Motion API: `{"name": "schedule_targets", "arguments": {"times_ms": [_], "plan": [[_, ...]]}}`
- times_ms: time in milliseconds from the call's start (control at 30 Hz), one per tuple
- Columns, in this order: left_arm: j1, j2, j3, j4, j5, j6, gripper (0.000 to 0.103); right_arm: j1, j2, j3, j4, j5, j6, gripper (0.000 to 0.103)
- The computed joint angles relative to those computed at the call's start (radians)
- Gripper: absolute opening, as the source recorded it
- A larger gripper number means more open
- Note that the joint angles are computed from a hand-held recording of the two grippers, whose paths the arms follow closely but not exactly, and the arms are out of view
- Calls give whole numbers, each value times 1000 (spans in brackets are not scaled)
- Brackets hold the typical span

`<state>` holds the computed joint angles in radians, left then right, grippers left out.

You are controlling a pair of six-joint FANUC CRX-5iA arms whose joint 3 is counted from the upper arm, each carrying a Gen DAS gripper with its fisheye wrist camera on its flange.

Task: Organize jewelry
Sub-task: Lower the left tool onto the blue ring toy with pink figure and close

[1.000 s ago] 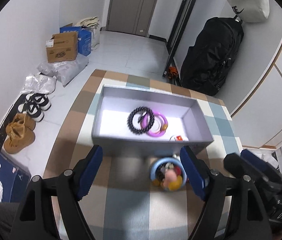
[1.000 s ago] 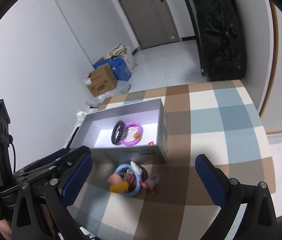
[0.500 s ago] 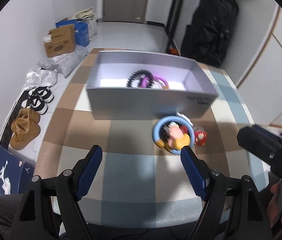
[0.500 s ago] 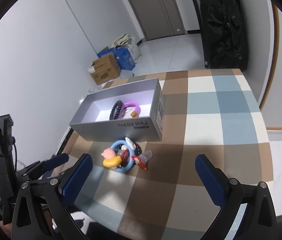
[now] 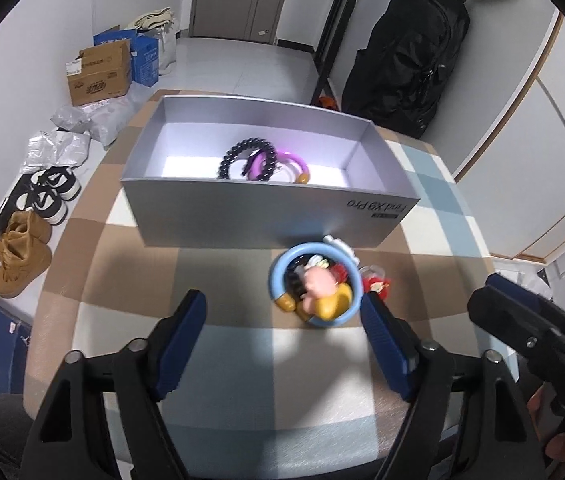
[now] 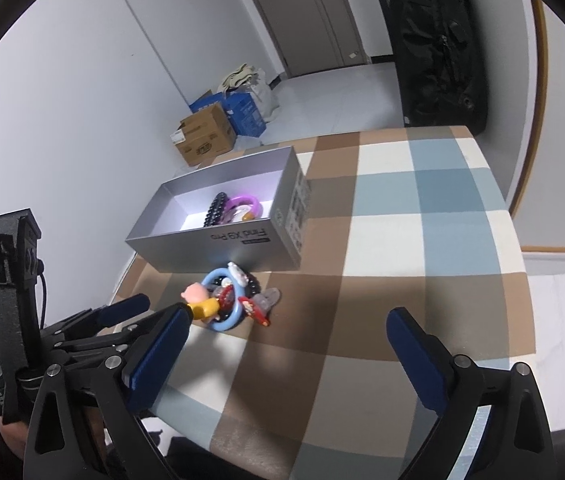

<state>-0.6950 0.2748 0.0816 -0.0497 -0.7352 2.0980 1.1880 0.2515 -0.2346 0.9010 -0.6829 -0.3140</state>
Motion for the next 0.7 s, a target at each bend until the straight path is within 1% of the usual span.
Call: {"name": "schedule_targets", "arguments": {"times_ms": [133,200,267,333,367,400,433,467,533,600,700], "plan": [[-3,19,14,23,5,-40,53,-9,-11,-18,4,18,-32,99],[0,30,19,44,6,-62,44,-9,-13,-23,7,18,-36,98],[6,34,16,71,10,-80,40,-10,-15,-24,5,19,-39,97],[9,37,15,82,11,-87,39,-11,-17,-27,3,24,-39,93],[9,39,20,80,8,-83,34,-12,-18,-27,0,25,-35,92],[14,38,13,96,16,-91,27,-13,-18,-27,-1,26,-34,90],[21,36,-3,137,31,-119,24,-14,-19,-29,0,27,-34,88],[23,38,-5,147,32,-125,22,-16,-20,-32,0,32,-36,87],[20,42,5,134,23,-111,22,-18,-23,-34,-8,38,-36,84],[19,45,15,124,15,-93,22,-20,-24,-37,-14,46,-36,83],[35,41,-8,189,22,-123,21,-22,-21,-33,-29,48,-25,83]]}}
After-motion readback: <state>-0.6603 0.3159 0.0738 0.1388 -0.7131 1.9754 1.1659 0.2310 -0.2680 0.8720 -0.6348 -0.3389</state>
